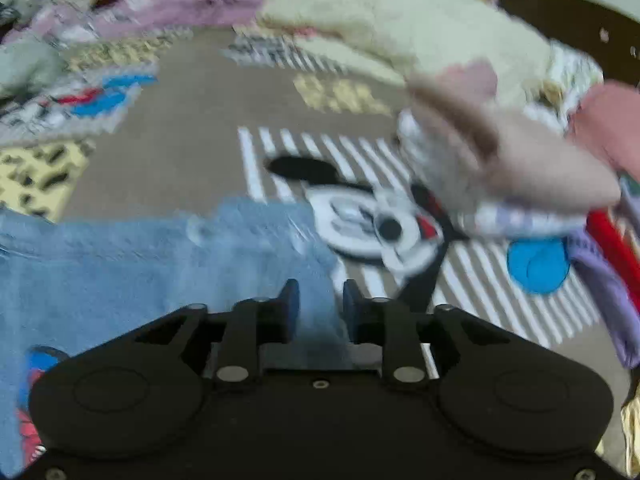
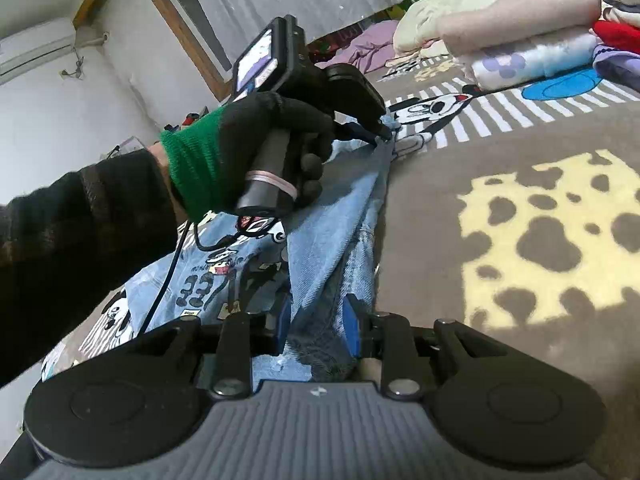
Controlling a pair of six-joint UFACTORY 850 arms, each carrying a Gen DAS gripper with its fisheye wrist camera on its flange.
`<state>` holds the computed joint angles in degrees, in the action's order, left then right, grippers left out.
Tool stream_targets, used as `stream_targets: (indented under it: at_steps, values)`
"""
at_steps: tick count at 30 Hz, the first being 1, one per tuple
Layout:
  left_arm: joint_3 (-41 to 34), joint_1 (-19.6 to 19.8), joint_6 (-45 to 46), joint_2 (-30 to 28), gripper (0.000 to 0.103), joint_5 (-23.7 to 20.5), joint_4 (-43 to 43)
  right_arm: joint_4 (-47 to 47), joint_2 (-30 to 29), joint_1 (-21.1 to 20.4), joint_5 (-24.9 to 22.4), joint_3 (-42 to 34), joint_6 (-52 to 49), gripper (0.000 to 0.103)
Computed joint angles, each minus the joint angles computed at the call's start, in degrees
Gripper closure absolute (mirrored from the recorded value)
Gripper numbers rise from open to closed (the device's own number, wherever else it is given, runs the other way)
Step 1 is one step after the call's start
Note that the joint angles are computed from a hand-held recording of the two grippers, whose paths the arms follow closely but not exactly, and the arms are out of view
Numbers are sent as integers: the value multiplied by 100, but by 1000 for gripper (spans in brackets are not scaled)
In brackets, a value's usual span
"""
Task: Fold clothes
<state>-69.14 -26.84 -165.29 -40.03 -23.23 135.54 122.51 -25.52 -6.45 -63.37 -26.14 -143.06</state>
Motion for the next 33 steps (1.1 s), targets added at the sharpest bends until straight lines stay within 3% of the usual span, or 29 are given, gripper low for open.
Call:
stream_targets:
  at_steps: [3,5,8,11,13,14,18,19,22,23,25,28,30,33]
  values:
    - [133,49,668,122,81,-425,-856,37,7,9,1,15,-34,73]
    - [95,120,1164,78,80,-485,-1324,52,7,19,11,13,-48,73]
    - [114,350,436,19,70,3,-604,6,-23,4,17,-21,45,74]
    - [112,425,-280,-95,70,-41,220,-19,-42,-10,21,-37,90,74]
    - [125,472,-649,-118,94,-9,703,-2,-36,2,25,-26,50,74]
    - [147,480,-756,-111,98,-12,862,3,-40,7,28,-26,43,74]
    - [626,309,-1147,185,99,-1072,870,8,-55,16,34,-31,38,74]
    - [602,316,-1129,164,99,-1046,751,5,-56,17,36,-31,34,74]
    - [218,390,-209,-85,93,-290,131,-11,-59,7,28,-29,37,74]
    - [148,377,183,-136,91,-220,-141,-9,-56,9,33,-28,31,74]
    - [276,246,770,-25,82,-655,-626,-5,-44,14,48,-22,20,74]
    - [579,90,525,223,82,-1167,-164,-25,-29,5,50,-22,58,74]
    - [497,14,758,237,84,-947,192,-37,-25,0,51,-22,66,74]
    - [137,-93,1325,59,85,-613,-49,-47,-28,-2,55,-26,69,74]
